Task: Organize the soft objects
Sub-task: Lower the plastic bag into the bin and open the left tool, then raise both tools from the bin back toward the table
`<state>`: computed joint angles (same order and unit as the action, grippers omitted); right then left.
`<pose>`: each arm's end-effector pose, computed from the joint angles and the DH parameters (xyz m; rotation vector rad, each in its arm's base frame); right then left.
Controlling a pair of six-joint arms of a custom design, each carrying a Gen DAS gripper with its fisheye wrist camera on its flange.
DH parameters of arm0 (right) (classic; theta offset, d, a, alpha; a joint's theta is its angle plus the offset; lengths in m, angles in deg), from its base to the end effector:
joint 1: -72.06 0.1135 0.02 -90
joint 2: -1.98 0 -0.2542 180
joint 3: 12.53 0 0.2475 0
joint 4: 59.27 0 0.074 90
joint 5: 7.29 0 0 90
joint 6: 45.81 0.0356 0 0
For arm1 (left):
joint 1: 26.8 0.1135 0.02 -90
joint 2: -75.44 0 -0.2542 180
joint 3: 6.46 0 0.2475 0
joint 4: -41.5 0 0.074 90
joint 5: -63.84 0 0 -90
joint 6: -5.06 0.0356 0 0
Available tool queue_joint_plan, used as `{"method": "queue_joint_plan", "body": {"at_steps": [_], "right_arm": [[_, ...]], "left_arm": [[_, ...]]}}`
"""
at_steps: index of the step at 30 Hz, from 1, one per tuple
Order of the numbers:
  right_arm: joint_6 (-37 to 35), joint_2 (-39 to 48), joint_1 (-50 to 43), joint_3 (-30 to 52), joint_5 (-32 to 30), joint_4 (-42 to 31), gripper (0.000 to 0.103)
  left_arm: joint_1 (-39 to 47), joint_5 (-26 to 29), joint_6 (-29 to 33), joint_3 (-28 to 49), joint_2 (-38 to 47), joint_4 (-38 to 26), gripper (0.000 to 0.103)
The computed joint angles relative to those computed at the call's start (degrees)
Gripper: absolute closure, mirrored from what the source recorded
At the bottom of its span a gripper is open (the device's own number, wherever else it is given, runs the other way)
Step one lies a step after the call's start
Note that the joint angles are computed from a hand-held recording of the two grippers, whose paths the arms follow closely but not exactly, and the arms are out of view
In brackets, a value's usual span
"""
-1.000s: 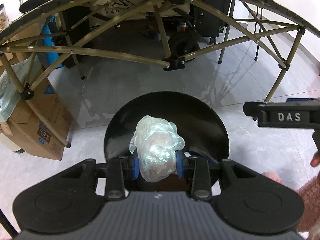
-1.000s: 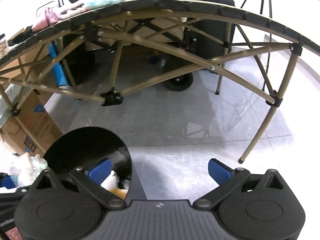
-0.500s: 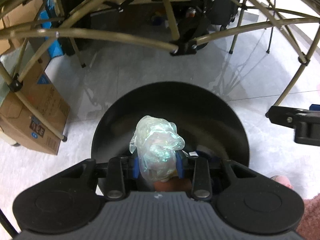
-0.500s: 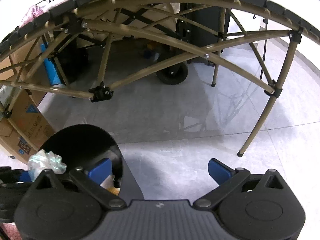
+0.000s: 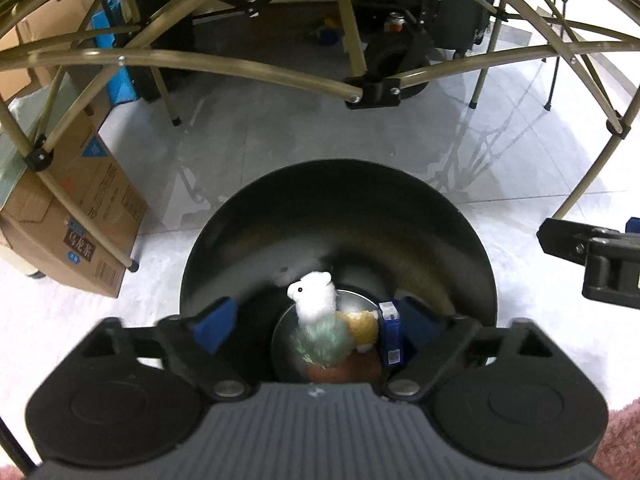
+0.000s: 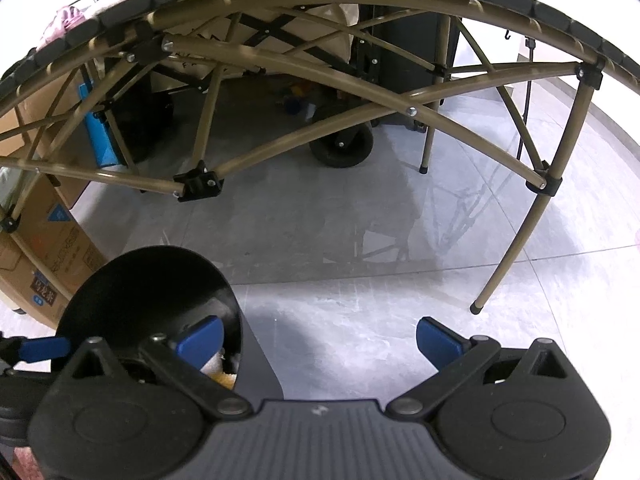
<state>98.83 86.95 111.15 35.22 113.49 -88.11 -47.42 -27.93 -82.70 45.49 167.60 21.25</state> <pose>0.1956 0.1354 0.1214 0.4773 2.4293 -0.0828 0.2555 -0.0950 0.1124 0.5101 2.5770 -0.0706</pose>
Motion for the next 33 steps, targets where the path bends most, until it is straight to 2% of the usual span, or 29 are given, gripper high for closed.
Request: {"method": "queue_joint_plan", "body": {"at_steps": [1,4,22,28,33], "right_arm": [[-0.03,0.06,0.06,0.04,-0.01,0.04,0.0],[-0.11,0.18,0.08,0.07,0.01,0.23,0.0],[-0.15,0.09,0.15,0.17,-0.25,0.32,0.0],[0.09,-2.26,0.88,-0.44,0.49,0.02,0.0],[0.73,-6.93,3.48,-1.2,3.84,-0.96,0.0]], "left_arm": [[0.21,-0.07,-0.18,0.19,0.09,-0.24,0.002],[0.34,-0.34,-0.68,0.74,0.27,-1.1,0.0],[0.16,-1.17,-2.02,0.74,-0.45,-1.41,0.0],[0.31,-1.69,-3.13,-0.35,-4.44,-1.71,0.0],[0.81,-1.43,-4.01,-1.94,-10.08,-1.68,0.0]]}}
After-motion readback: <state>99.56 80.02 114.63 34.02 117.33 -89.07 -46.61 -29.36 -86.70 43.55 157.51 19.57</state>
